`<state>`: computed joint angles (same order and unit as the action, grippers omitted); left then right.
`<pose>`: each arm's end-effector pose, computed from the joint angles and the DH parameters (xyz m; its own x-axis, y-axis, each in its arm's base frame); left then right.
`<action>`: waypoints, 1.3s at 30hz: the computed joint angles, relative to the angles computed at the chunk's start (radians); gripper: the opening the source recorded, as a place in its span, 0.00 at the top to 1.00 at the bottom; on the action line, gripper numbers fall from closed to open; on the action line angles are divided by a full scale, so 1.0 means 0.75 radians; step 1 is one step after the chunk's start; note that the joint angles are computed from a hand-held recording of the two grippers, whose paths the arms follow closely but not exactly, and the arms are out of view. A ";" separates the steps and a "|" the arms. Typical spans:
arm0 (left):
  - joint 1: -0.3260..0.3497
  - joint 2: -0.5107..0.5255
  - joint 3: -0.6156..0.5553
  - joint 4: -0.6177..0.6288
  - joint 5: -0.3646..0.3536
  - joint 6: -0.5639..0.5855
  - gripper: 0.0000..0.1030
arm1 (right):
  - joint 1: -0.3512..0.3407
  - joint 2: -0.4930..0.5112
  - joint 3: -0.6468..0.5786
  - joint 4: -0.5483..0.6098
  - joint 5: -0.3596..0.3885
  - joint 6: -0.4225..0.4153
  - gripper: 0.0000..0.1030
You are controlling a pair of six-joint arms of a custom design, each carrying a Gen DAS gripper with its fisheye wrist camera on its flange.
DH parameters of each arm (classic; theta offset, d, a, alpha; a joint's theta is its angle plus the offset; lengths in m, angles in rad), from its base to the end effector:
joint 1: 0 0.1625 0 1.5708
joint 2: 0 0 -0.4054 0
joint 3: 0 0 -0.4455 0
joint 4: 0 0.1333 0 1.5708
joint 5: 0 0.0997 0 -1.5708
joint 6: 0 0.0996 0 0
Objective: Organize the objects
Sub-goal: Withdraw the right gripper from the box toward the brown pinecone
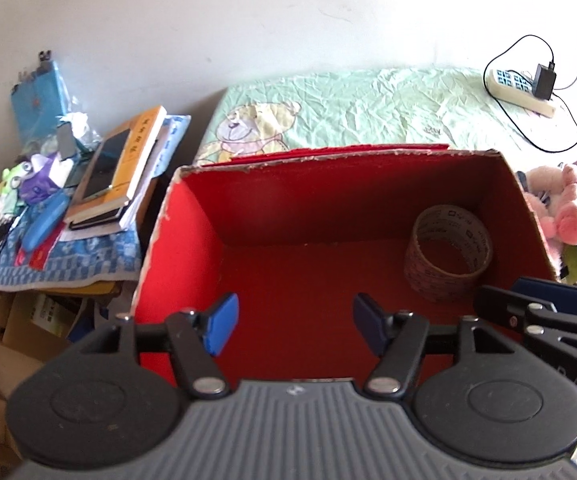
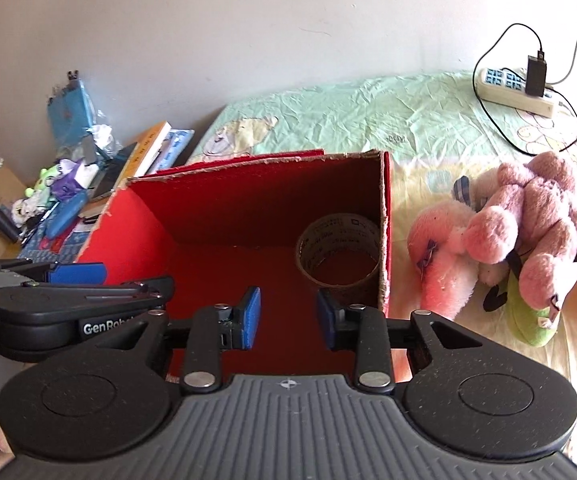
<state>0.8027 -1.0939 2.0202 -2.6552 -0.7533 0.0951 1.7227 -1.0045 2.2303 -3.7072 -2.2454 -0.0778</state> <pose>-0.2430 -0.5480 0.1149 -0.5041 0.4583 -0.7320 0.7373 0.6698 -0.0883 0.1445 -0.4743 0.1164 -0.8368 0.3213 0.4433 -0.1583 0.6331 -0.7577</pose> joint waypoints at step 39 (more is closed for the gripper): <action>-0.234 -0.211 0.294 0.251 0.171 -0.442 0.14 | -0.067 -0.333 0.367 0.073 0.353 0.011 0.58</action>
<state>0.6269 -1.2519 2.2409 -2.4667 -0.6252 -0.2367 1.6722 -1.2539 2.5054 -3.6528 -1.9807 -0.0696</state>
